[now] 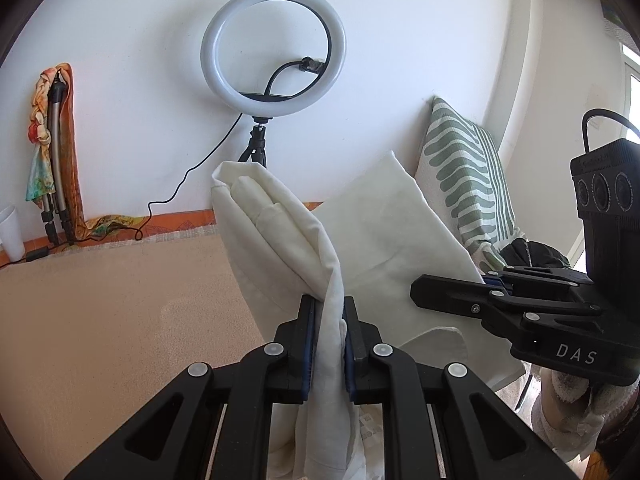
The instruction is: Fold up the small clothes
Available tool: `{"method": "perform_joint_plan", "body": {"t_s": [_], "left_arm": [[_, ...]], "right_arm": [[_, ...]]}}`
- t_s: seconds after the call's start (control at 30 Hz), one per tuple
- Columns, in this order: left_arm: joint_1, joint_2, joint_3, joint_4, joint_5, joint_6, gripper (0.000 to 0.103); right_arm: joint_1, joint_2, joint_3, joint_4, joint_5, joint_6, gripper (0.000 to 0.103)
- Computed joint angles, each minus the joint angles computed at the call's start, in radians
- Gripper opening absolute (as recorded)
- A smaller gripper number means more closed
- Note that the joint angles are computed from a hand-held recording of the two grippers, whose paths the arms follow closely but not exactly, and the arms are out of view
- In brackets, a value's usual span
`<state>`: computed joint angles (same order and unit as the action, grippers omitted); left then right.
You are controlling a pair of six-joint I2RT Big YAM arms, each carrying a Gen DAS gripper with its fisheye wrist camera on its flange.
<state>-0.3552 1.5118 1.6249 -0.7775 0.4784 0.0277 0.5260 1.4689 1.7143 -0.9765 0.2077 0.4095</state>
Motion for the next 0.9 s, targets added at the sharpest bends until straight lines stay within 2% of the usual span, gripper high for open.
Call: {"method": "perform_joint_plan", "body": {"t_s": [0.2,0.4,0.7,0.9], "left_arm": [[-0.075,0.147,0.123,0.041,-0.015,-0.077,0.009],[-0.115,0.3,0.268,0.073,-0.045,-0.154,0.009],[-0.138,0.506,0.494,0.027,-0.098,-0.198,0.009],[-0.144,0.588,0.595,0.001,-0.065,-0.257,0.009]], "right_arm": [[-0.119,-0.002,0.013,-0.029,-0.014,-0.053,0.012],[-0.232,0.051,0.071,-0.034,-0.039,-0.103,0.012],[-0.364,0.164,0.121,0.008,-0.122,-0.128,0.012],[-0.415,0.198,0.138,0.002,-0.129,-0.158,0.012]]}}
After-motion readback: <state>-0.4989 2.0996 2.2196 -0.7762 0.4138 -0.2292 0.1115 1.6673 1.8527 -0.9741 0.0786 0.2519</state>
